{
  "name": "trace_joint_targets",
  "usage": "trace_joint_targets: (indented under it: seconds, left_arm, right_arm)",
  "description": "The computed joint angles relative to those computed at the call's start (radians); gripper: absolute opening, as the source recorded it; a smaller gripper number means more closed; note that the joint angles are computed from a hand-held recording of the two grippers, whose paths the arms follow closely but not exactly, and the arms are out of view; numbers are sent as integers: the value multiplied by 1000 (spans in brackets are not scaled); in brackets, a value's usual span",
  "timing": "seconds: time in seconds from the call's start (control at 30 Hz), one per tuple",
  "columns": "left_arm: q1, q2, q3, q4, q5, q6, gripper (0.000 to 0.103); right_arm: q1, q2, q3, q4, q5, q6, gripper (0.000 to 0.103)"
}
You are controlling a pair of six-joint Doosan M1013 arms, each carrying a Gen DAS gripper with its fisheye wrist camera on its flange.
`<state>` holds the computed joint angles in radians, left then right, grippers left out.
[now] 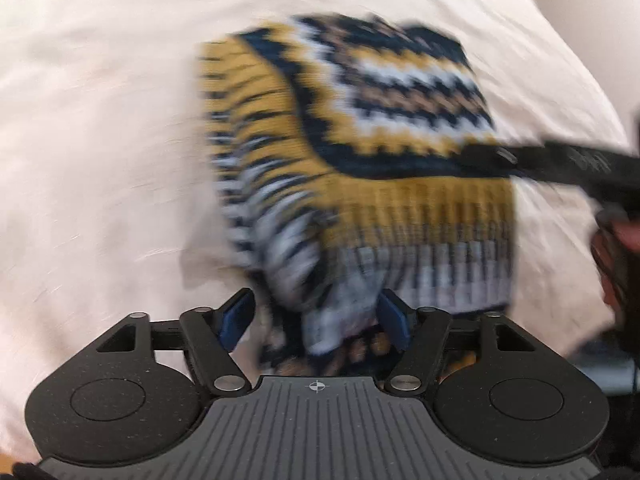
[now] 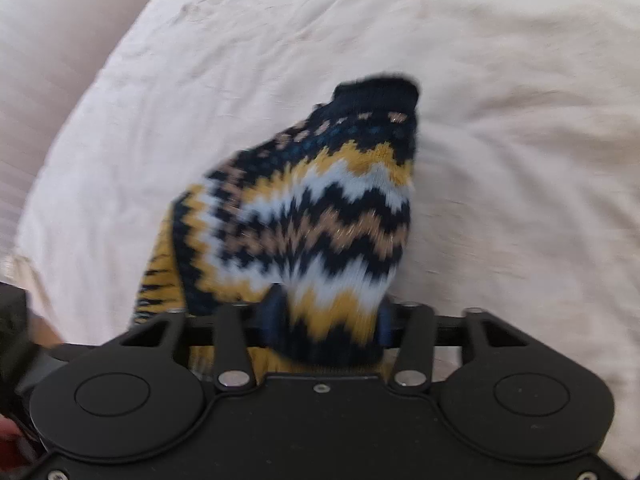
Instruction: Fold small clothes
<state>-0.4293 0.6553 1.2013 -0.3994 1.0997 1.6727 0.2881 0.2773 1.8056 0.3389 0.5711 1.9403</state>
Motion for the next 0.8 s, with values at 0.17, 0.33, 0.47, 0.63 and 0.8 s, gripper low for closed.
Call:
trace_joint_targets:
  seconds: [0.17, 0.33, 0.47, 0.63, 0.8]
  left_arm:
    - [35, -16, 15, 57, -51, -81, 72]
    - [8, -61, 43, 213, -123, -163, 74]
    - [-19, -94, 62, 335, -196, -249, 91]
    - [-47, -98, 45, 416, -214, -352, 103]
    - [-79, -104, 37, 509, -213, -419, 103]
  right_arm:
    - [29, -35, 34, -184, -33, 146, 74]
    - [48, -77, 71, -309, -63, 224, 82]
    - [69, -104, 89, -442, -85, 306, 96]
    - [79, -120, 97, -520, -101, 335, 103]
    - [80, -139, 106, -559, -102, 358, 103]
